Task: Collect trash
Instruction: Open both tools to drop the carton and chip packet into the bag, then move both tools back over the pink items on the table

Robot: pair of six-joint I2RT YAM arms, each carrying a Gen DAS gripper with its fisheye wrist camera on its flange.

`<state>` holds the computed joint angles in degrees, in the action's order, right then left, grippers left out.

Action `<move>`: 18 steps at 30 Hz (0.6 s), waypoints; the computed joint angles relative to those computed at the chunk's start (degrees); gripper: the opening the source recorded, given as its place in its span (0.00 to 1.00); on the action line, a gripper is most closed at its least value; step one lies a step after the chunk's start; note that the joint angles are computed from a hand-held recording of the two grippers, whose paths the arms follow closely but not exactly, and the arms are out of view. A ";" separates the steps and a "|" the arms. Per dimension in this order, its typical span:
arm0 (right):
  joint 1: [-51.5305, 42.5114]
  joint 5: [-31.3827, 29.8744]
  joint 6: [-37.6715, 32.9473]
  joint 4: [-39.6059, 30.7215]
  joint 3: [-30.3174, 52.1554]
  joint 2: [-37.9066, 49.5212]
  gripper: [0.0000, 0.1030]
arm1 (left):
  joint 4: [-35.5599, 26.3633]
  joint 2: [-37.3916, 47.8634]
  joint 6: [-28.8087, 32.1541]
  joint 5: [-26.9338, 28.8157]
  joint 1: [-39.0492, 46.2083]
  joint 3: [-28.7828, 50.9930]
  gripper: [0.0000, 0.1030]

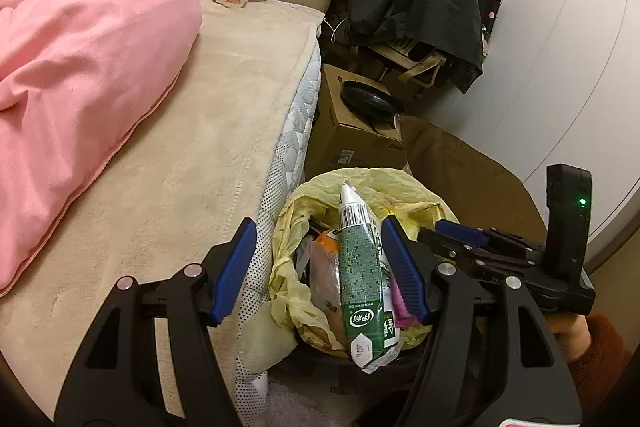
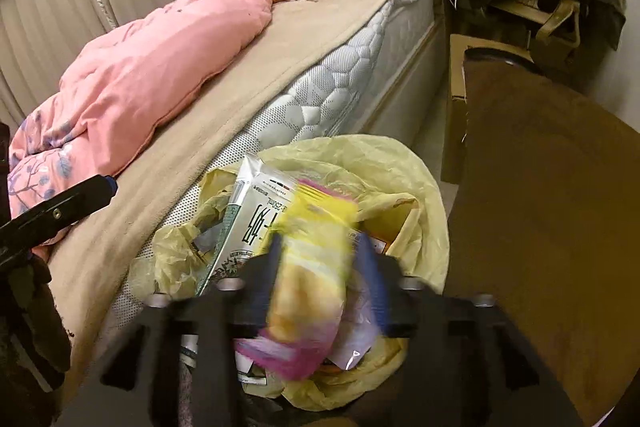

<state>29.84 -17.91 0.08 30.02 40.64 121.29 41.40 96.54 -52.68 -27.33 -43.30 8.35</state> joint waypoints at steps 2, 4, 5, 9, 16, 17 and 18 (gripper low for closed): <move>-0.26 1.27 -0.49 0.73 -1.46 -1.70 0.41 | -1.73 -1.37 -0.18 -0.57 -0.24 0.27 0.60; -1.47 1.27 -1.00 1.69 -3.67 -4.11 0.41 | -3.15 -2.80 -0.60 -1.26 -0.55 0.32 0.60; -2.05 1.31 -1.22 2.01 -4.46 -5.10 0.41 | -4.07 -3.57 -1.01 -1.78 -0.93 0.46 0.60; -5.48 2.63 -3.48 4.41 -11.59 -12.76 0.41 | -5.45 -4.48 -1.20 -2.05 -1.96 1.75 0.60; -18.07 0.56 -9.53 3.22 -23.30 -26.50 0.41 | -5.10 4.78 2.70 0.69 -6.76 12.31 0.60; -20.16 0.03 -10.70 2.25 -24.42 -28.12 0.41 | -5.19 6.10 3.25 1.24 -7.33 13.85 0.60; -22.91 -0.93 -12.26 1.12 -25.29 -29.35 0.41 | -5.35 7.62 3.95 1.90 -7.94 15.65 0.60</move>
